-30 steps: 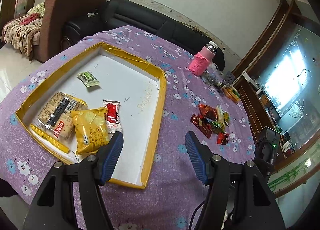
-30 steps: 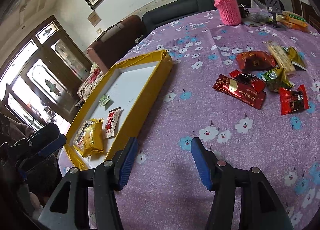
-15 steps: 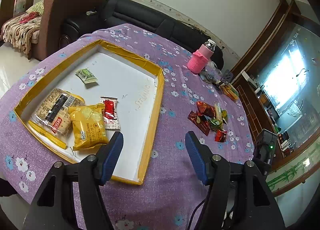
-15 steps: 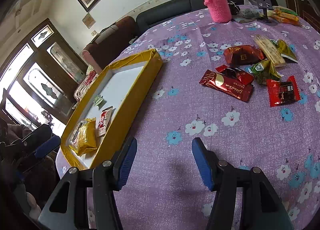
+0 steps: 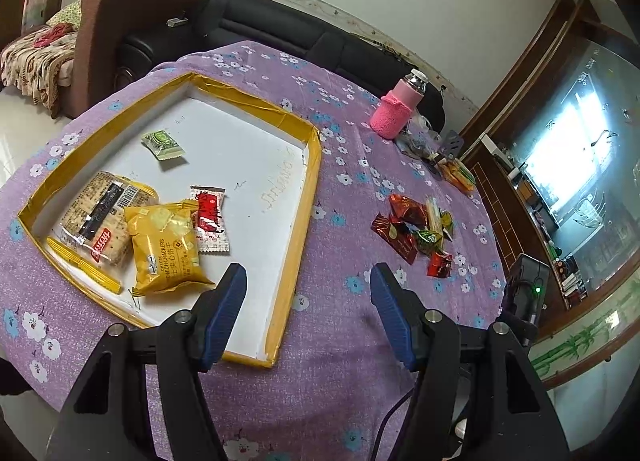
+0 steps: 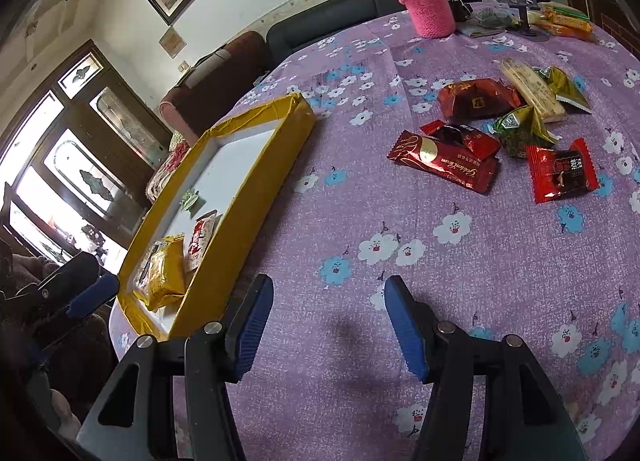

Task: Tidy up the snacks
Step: 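Move both open grippers back toward the remaining snacks on the table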

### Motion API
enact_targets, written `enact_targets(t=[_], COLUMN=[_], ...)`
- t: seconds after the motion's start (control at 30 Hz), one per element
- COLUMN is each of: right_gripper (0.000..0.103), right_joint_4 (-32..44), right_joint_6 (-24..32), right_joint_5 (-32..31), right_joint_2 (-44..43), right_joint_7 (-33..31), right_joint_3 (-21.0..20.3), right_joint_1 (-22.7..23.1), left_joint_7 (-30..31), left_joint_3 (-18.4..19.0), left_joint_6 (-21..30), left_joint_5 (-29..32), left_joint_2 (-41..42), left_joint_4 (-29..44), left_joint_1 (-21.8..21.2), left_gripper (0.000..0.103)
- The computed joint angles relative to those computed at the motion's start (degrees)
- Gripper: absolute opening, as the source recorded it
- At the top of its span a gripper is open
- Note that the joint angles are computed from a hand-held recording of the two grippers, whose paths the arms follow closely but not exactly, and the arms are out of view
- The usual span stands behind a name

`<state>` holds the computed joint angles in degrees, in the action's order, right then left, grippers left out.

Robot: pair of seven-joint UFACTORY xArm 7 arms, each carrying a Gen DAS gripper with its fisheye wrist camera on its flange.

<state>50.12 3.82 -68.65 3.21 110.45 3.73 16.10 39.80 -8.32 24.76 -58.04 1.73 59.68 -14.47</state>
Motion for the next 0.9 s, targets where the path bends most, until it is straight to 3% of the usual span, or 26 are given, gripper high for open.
enact_targets(t=[0.73,0.9], right_gripper=[0.062,0.062], right_joint_4=[-2.96,-6.51], right_joint_6=[-0.60,1.39], right_joint_5=[-4.43,-13.31], right_joint_2=[-2.92,-9.15], right_joint_7=[4.93,15.01], right_joint_3=[0.90,1.79], right_joint_1=[-2.36,-6.14], left_joint_7=[-1.06,-1.07], left_joint_3=[-0.87,-0.88], left_joint_6=[0.40,0.44], left_joint_5=[1.88,1.74], left_joint_2=[0.40,0.35], left_joint_4=[0.16,0.19], left_joint_1=[-1.04,-1.14], left_gripper=[0.064,0.064])
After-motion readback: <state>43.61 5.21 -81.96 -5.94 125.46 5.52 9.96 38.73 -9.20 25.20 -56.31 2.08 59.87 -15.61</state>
